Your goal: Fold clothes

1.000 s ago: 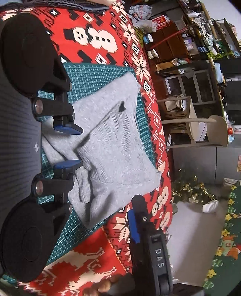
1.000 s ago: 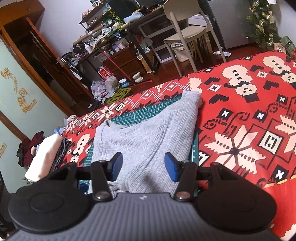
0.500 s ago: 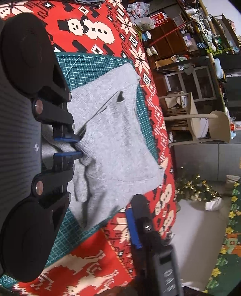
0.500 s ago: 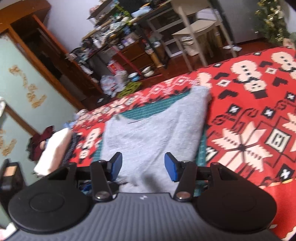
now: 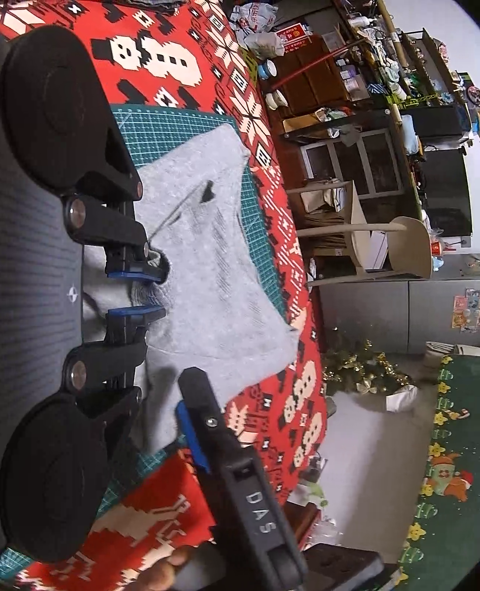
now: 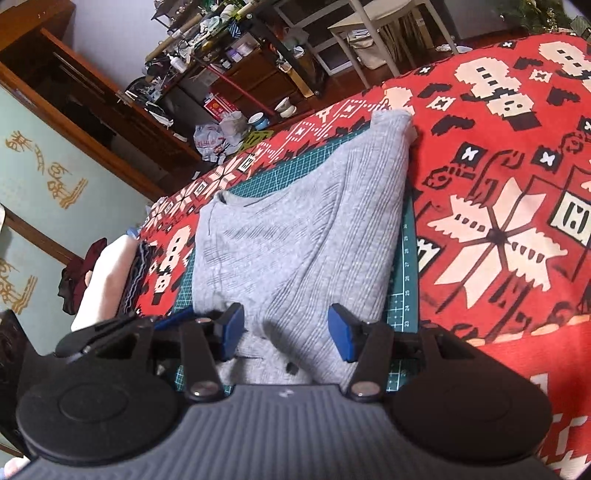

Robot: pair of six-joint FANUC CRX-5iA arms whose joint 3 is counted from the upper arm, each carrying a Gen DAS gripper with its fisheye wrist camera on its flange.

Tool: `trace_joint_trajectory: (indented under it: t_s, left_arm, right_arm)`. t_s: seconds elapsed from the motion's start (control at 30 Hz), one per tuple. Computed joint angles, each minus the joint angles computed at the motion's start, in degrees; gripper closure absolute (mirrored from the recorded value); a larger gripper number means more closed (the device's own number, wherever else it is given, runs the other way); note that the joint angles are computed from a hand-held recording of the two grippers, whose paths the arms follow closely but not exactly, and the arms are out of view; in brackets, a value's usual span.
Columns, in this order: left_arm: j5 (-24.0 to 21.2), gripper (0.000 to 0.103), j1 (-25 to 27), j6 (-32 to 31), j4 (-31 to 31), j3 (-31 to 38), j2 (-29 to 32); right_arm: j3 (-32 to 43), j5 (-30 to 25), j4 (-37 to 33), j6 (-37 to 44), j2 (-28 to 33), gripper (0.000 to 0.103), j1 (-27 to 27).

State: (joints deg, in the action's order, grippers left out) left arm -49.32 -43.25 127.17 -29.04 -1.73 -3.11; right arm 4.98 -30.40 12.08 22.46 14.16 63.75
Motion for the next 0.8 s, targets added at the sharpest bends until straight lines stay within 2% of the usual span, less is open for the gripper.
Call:
trace_joint_trajectory:
  t_s: [0.07, 0.23, 0.3, 0.37, 0.43, 0.47, 0.53, 0.57, 0.67, 0.8]
  left_arm:
    - [0.1, 0.086, 0.1, -1.5, 0.6, -0.5, -0.3]
    - [-1.3, 0.076, -1.8, -3.5, -2.3, -0.6, -0.2]
    - [-2.6, 0.068, -3.9, -3.2, -6.7, 0.1, 0.4]
    - [-3.3, 0.068, -5.2, -3.4, -9.3, 0.7, 1.0]
    - [-2.8, 0.083, -4.4, -4.7, -7.7, 0.6, 1.3]
    - [-2.8, 0.101, -3.9, -5.0, -6.7, 0.7, 1.5]
    - [-3.7, 0.101, -4.2, -2.3, -8.1, 1.2, 1.2]
    - [-3.0, 0.101, -3.5, -1.8, -7.1, 0.9, 0.5]
    - [1.6, 0.101, 1.5, -3.2, 1.3, -1.9, -2.9]
    - [2.3, 0.101, 6.9, -9.3, 13.0, -4.8, -4.9]
  right_arm:
    - [0.4, -0.3, -0.3, 0.5, 0.2, 0.048, 0.0]
    - [0.7, -0.6, -0.4, 0.5, 0.3, 0.048, 0.0]
    - [0.7, -0.6, -0.4, 0.4, 0.3, 0.048, -0.1]
    - [0.9, -0.9, -0.5, 0.5, 0.4, 0.048, -0.2]
    - [1.0, -1.1, -0.5, 0.6, 0.5, 0.048, -0.2]
    - [0.9, -1.1, -0.3, 0.6, 0.5, 0.048, -0.2]
    - [0.8, -1.2, 0.1, 0.1, 0.6, 0.048, -0.2]
    - [0.8, -1.2, 0.4, -0.2, 0.6, 0.048, -0.2]
    - [0.1, -0.5, 0.3, -0.7, 0.5, 0.048, -0.3]
    - [-0.4, 0.2, 0.6, -1.5, 0.4, 0.048, -0.3]
